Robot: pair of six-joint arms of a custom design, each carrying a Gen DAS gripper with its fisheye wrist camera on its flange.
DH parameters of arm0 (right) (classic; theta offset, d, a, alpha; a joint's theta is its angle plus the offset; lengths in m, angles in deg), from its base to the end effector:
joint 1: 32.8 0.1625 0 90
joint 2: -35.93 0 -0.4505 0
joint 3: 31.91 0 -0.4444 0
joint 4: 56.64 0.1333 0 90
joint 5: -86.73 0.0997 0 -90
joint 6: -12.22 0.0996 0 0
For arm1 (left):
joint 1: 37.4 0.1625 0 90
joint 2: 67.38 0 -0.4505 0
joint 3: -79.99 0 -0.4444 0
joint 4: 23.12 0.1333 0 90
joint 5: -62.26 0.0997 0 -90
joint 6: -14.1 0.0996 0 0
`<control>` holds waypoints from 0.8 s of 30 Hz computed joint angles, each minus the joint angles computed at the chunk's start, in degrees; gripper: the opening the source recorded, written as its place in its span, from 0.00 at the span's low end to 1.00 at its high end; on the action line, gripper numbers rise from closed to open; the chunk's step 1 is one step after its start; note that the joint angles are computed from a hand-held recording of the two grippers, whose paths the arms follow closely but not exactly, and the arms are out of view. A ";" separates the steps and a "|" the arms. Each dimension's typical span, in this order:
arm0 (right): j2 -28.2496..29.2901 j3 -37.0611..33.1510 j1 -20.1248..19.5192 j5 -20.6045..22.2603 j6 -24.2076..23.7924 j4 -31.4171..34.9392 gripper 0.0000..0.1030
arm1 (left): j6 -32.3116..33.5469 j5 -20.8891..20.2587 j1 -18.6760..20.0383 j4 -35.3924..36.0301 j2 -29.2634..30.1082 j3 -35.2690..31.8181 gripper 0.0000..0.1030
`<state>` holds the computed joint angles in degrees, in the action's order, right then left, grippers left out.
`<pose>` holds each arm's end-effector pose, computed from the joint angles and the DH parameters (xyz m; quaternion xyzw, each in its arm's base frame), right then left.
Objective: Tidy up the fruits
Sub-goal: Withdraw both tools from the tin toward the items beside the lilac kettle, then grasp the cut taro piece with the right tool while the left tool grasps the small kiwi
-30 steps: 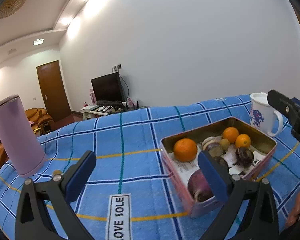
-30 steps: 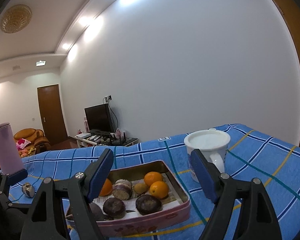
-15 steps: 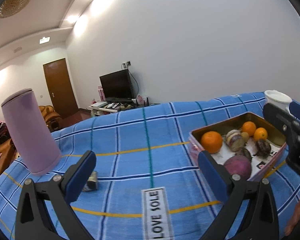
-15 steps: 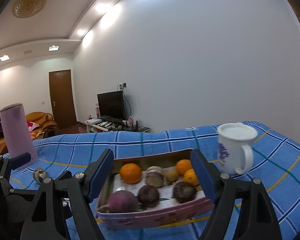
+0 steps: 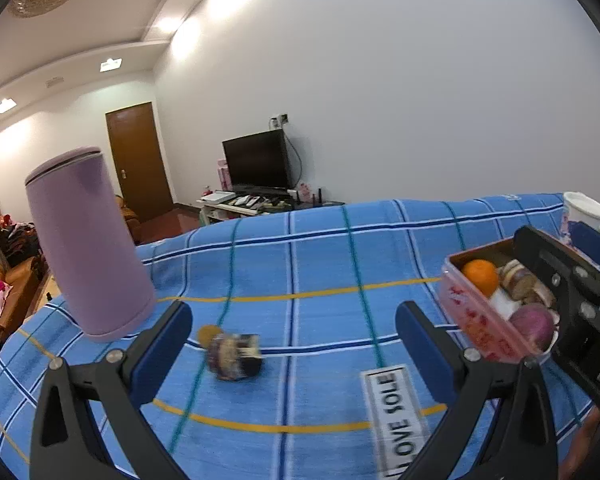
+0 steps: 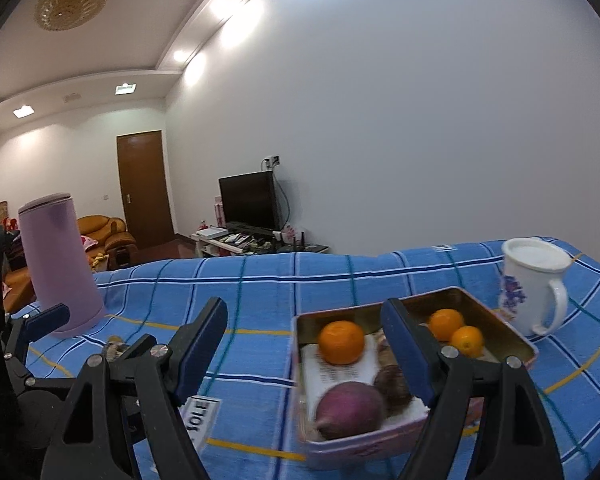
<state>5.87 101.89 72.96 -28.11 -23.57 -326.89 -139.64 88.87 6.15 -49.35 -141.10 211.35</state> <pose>0.1954 -0.3558 0.0323 0.2136 -0.7485 0.5661 0.2715 -0.1007 -0.4025 0.1112 0.2328 0.7500 -0.4902 0.3781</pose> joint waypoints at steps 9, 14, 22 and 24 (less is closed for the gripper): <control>2.72 -4.55 2.92 -1.15 1.48 5.11 0.78 | 6.32 0.49 4.76 -2.37 -4.83 0.06 1.00; 4.02 -6.95 4.19 -1.48 2.67 8.00 0.78 | 8.44 1.46 7.62 -2.08 -6.90 -0.46 1.00; 5.14 -9.99 5.79 -1.56 4.67 14.65 0.78 | 10.13 1.08 12.69 0.78 -9.25 -3.50 1.00; 5.20 -10.73 6.07 -2.06 5.60 17.20 0.78 | 10.59 0.27 14.14 1.15 -9.66 -4.52 1.00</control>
